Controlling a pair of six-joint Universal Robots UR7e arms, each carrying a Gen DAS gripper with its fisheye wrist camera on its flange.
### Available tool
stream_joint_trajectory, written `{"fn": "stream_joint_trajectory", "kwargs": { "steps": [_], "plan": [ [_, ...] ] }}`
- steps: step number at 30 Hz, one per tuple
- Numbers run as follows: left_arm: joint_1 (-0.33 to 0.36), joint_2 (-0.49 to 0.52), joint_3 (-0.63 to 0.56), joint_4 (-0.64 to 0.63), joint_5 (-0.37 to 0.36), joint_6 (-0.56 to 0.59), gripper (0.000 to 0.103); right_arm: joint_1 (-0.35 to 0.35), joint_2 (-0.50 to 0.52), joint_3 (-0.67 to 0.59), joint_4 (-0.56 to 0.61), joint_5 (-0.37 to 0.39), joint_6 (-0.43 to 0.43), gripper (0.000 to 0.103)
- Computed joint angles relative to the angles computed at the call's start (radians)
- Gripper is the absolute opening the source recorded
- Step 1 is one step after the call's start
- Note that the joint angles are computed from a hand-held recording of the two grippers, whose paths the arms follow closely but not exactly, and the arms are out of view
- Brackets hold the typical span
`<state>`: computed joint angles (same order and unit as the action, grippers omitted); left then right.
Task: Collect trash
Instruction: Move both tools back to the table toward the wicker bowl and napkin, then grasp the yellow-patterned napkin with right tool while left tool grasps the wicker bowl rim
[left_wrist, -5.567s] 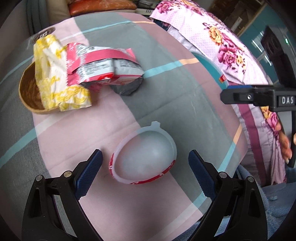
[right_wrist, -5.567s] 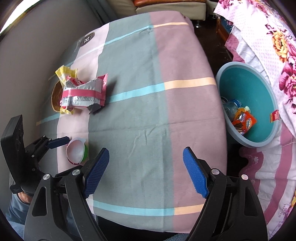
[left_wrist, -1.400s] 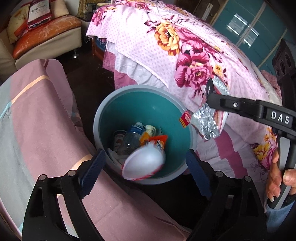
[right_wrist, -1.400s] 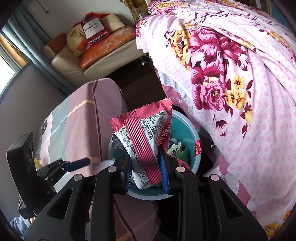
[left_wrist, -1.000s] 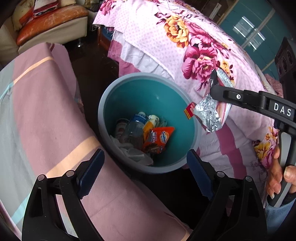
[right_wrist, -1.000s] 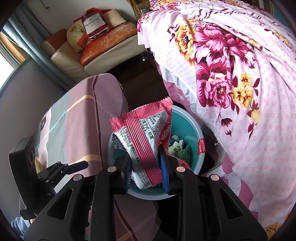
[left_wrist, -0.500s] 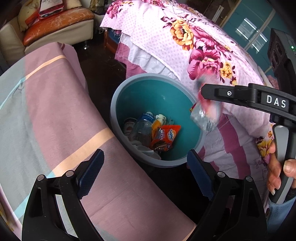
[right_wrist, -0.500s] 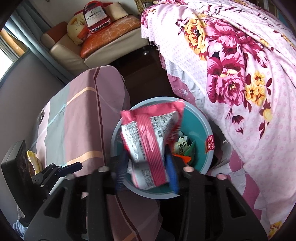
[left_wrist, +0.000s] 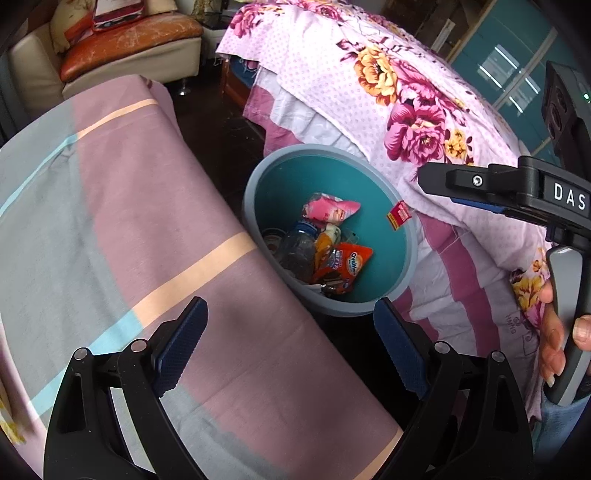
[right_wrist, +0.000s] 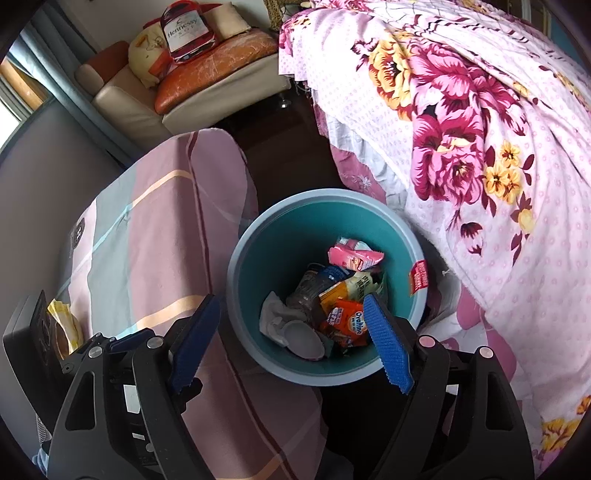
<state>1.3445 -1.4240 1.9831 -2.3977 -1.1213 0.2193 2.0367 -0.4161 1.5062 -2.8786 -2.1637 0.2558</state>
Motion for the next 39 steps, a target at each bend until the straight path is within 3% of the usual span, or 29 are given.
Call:
{"fn": "stream_joint_trajectory", "kwargs": {
  "steps": [21, 31, 39],
  "plan": [
    [0.083, -0.198, 0.031, 0.007, -0.024, 0.005, 0.092, 0.123, 0.114, -0.17, 0.165, 0.026, 0.0, 0.076],
    [0.216, -0.316, -0.003, 0.019, -0.067, 0.027, 0.092, 0.204, 0.271, -0.43, 0.379, 0.091, -0.038, 0.076],
    [0.375, -0.364, -0.072, -0.012, -0.09, 0.093, 0.092, 0.26, 0.457, -0.751, 0.593, 0.196, -0.119, 0.076]
  ]
}}
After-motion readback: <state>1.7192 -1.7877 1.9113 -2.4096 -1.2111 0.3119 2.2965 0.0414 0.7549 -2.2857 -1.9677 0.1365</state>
